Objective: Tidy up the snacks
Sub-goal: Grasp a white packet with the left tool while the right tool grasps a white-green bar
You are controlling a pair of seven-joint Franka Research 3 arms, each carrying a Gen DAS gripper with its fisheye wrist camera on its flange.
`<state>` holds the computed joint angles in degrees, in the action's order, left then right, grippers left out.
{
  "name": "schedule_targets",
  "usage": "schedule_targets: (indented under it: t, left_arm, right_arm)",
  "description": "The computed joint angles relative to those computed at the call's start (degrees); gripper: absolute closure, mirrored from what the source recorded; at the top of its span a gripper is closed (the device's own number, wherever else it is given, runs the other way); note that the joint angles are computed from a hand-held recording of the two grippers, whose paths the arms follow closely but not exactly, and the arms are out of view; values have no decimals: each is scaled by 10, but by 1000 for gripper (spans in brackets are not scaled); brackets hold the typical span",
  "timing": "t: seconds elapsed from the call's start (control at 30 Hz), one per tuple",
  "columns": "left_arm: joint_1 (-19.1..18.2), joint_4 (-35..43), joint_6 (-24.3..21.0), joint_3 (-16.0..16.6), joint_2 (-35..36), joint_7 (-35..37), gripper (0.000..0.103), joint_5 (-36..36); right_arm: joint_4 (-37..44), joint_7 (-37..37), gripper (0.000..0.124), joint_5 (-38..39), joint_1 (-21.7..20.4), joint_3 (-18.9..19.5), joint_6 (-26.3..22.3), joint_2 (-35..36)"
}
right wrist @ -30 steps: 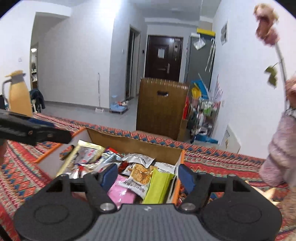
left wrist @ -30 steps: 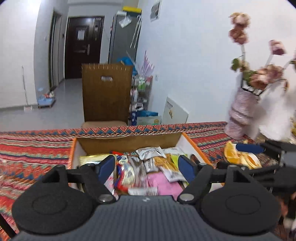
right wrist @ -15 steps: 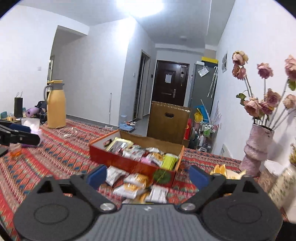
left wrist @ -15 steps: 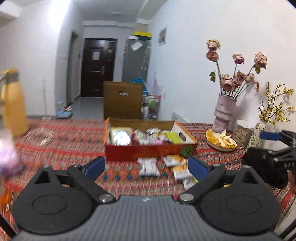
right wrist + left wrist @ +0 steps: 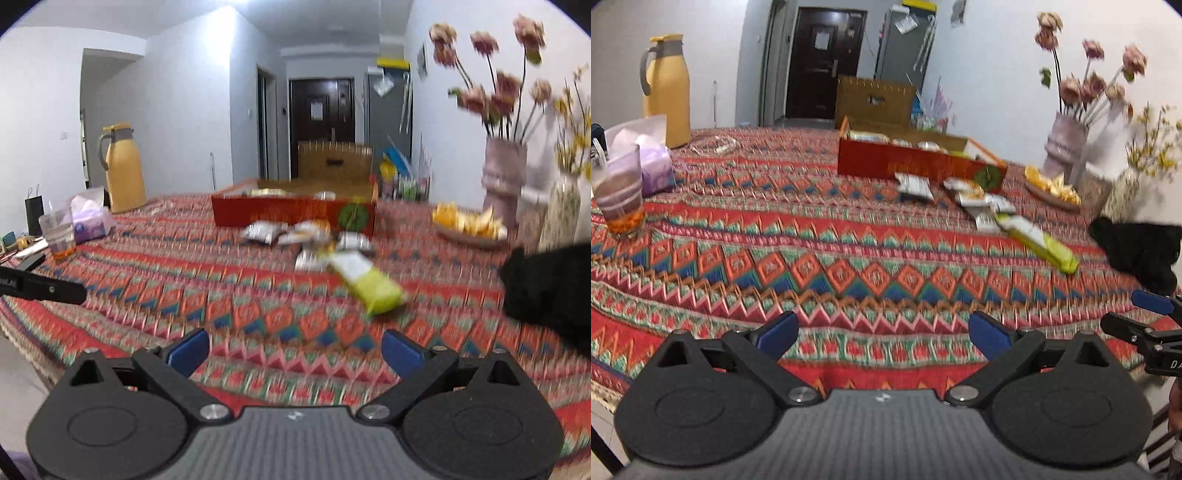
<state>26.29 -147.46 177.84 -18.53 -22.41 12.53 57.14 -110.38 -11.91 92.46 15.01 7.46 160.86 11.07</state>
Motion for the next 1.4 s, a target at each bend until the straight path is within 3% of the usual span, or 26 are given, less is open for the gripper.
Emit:
schedule_targets:
  t: [0.17, 0.27, 0.43, 0.53, 0.67, 0.77, 0.9, 0.97, 1.07, 1.17, 1.23, 1.33, 1.37, 1.4]
  left_arm:
    - [-4, 12, 1, 0, 13, 12, 3, 0]
    - [7, 32, -2, -12, 25, -3, 3, 26]
    - [5, 67, -11, -10, 55, -61, 3, 88]
    - [-39, 88, -27, 30, 90, -18, 3, 49]
    - [-65, 143, -40, 62, 143, -6, 3, 47]
    - [-92, 205, -34, 92, 202, 51, 4, 3]
    - [-121, 332, -28, 126, 306, 49, 18, 43]
    - [-134, 397, -42, 135, 360, 83, 28, 27]
    - [-130, 491, -50, 126, 441, 171, 29, -39]
    - [-103, 589, -88, 79, 526, 295, 29, -137]
    - [-97, 639, -104, 65, 570, 345, 29, -177]
    - [-110, 690, -113, 74, 613, 376, 31, -206]
    - [-115, 702, -120, 79, 622, 384, 35, -216]
    - [-132, 707, -116, 103, 625, 369, 48, -211]
  right_arm:
    - [-1, 27, 24, -14, -1, 0, 8, 6]
    - [14, 15, 24, 8, -4, 1, 10, 11]
    - [39, 67, 25, -33, -4, 3, 26, 38]
    - [59, 123, 33, -94, -6, 5, 25, 61]
    - [115, 171, 34, -168, -13, 18, 38, 105]
    - [183, 222, 41, -245, -9, 17, 41, 152]
    - [308, 317, 46, -370, 13, -8, 19, 241]
    - [385, 383, 54, -439, 31, -33, -7, 293]
    - [501, 462, 59, -521, 45, -60, -57, 370]
    - [602, 533, 59, -577, 47, -73, -107, 434]
    - [643, 561, 60, -600, 43, -69, -125, 460]
    - [677, 597, 77, -624, 35, -58, -135, 483]
    - [678, 606, 82, -632, 32, -55, -136, 484]
    - [677, 615, 84, -640, 31, -52, -133, 484]
